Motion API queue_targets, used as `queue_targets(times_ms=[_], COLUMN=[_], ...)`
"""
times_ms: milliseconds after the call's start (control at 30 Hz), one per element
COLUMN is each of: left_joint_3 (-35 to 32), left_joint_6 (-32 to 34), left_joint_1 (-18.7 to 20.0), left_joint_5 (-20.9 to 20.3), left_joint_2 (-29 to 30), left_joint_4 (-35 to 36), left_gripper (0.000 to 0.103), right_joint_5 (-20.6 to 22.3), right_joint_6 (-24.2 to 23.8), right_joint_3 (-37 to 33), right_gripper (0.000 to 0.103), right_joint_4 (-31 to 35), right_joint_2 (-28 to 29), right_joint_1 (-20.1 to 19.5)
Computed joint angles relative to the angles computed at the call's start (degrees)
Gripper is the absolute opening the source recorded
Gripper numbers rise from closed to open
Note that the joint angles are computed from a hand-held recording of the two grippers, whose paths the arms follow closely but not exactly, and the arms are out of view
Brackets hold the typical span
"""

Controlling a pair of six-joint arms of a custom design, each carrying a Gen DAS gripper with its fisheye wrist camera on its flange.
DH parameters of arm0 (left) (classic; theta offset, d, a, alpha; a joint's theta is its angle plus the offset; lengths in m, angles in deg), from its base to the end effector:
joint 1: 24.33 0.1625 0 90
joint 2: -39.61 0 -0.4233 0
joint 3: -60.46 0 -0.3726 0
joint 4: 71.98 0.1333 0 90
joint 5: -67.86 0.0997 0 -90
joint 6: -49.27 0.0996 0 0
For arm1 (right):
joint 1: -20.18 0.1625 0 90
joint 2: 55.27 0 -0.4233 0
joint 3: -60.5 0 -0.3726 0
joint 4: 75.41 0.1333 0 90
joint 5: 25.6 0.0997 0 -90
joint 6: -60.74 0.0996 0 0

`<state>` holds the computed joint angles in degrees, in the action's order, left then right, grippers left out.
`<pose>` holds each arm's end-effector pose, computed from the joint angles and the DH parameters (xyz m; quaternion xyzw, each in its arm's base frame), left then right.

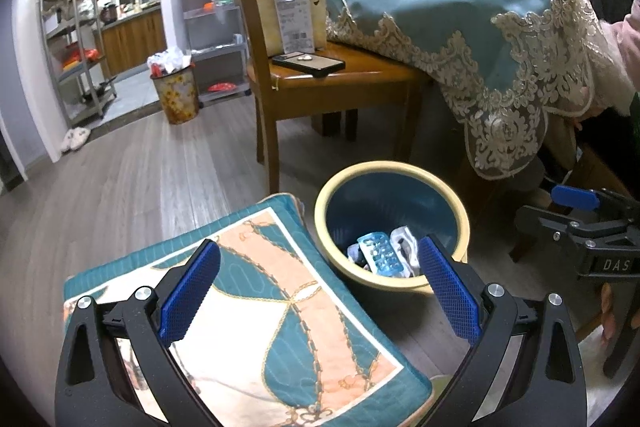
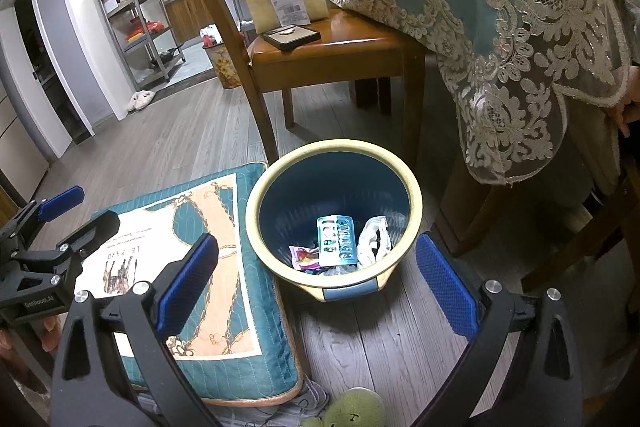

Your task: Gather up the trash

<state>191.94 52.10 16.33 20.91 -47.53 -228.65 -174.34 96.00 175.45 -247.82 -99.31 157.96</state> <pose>-0.1780 -0.4182 0.2954 0.3375 0.8509 -0.3076 0.2596 0.4279 -0.3233 0.0739 0.0457 -0.8673 0.3888 0.3075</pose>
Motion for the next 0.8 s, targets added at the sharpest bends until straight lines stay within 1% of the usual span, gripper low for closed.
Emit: queue_targets(times_ms=[567,633,800], left_joint_3=[0.1,0.1,0.1], left_joint_6=[0.7,0.7,0.5], left_joint_1=[-0.5,-0.6,-0.4], left_joint_5=[0.8,1.1,0.7], left_joint_2=[0.1,0.3,0.2], left_joint_4=[0.0,-0.3,-0.1], left_gripper=[0.098,0.098,0.098], right_joint_5=[-0.2,-0.3,-0.2], right_joint_6=[0.0,0.6,0.7], right_joint_3=[0.0,-0.1,0.0], right_gripper=[0.097,0.097,0.097], right_joint_4=[0.3,0.8,1.0], right_joint_2=[-0.1,-0.2,-0.3], right_joint_1=[0.0,0.0,0.0])
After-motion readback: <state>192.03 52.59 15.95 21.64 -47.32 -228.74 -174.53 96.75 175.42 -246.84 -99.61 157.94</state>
